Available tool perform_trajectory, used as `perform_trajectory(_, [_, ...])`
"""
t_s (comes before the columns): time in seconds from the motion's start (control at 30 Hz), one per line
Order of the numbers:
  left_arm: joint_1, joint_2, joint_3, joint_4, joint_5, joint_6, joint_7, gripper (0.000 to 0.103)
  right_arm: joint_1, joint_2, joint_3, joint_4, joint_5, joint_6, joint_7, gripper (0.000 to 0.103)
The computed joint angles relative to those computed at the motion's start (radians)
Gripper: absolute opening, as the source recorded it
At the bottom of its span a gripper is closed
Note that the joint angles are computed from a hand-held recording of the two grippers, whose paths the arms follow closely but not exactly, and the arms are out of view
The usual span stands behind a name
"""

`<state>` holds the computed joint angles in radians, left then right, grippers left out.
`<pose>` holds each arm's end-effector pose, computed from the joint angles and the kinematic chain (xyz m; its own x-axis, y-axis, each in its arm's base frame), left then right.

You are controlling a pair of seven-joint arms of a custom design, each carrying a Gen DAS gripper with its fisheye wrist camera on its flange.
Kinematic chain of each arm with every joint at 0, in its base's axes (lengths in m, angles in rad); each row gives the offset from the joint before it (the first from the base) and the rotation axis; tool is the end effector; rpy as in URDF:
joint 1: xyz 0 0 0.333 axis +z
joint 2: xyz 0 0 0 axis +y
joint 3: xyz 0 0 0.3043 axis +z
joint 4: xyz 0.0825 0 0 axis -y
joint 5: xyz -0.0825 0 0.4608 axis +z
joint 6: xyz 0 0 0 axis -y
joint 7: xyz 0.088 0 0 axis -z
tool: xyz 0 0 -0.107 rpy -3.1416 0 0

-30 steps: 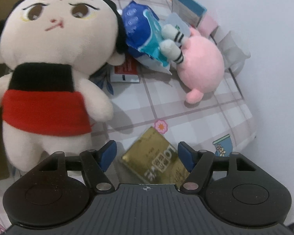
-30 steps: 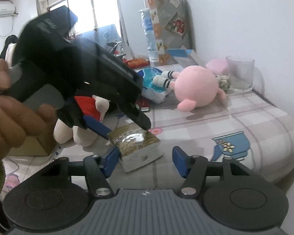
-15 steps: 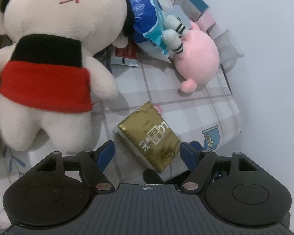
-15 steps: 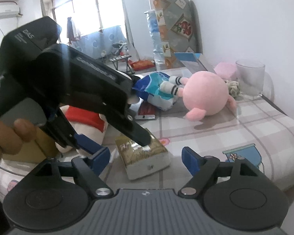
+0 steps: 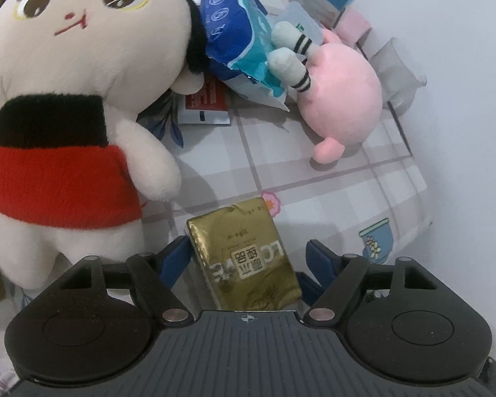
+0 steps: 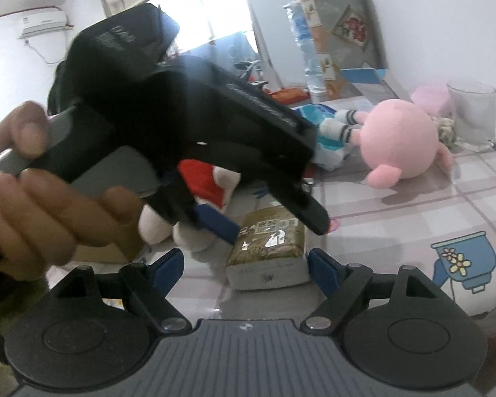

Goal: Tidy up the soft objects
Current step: 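Grasp the pink plush with the right tool while the left tool holds the packet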

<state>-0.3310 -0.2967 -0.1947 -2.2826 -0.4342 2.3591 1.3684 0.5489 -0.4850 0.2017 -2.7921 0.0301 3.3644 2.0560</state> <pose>0.4863 -0.2919 0.4678 -0.1170 -0.9138 0.3889 -0.9699 0.0208 -0.2428 0.3444 0.3125 0.4125 0.4160 -0.8432 -0.3406 -0.6009 0.0262 -0.7989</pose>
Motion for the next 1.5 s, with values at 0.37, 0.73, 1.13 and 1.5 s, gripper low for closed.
perform_trajectory(0.37, [-0.005,-0.017,-0.033,-0.022,0.162,0.05,-0.069,0.061,-0.114,-0.222,0.104,-0.121,0.03,-0.096,0.063,0.059])
perform_trajectory(0.73, [-0.025,-0.054,-0.012,-0.062,0.133,0.071,0.009,0.06,-0.391,-0.185,0.255,-0.094,0.115,0.057,0.219,0.059])
perform_trajectory(1.13, [-0.027,-0.069,-0.017,-0.082,0.144,0.097,0.028,0.059,-0.712,0.161,0.512,0.222,0.307,0.046,0.031,0.059])
perform_trajectory(1.5, [-0.034,-0.086,-0.019,-0.108,0.145,0.138,0.026,0.058,-0.931,0.13,0.732,0.242,0.304,-0.01,0.038,0.058])
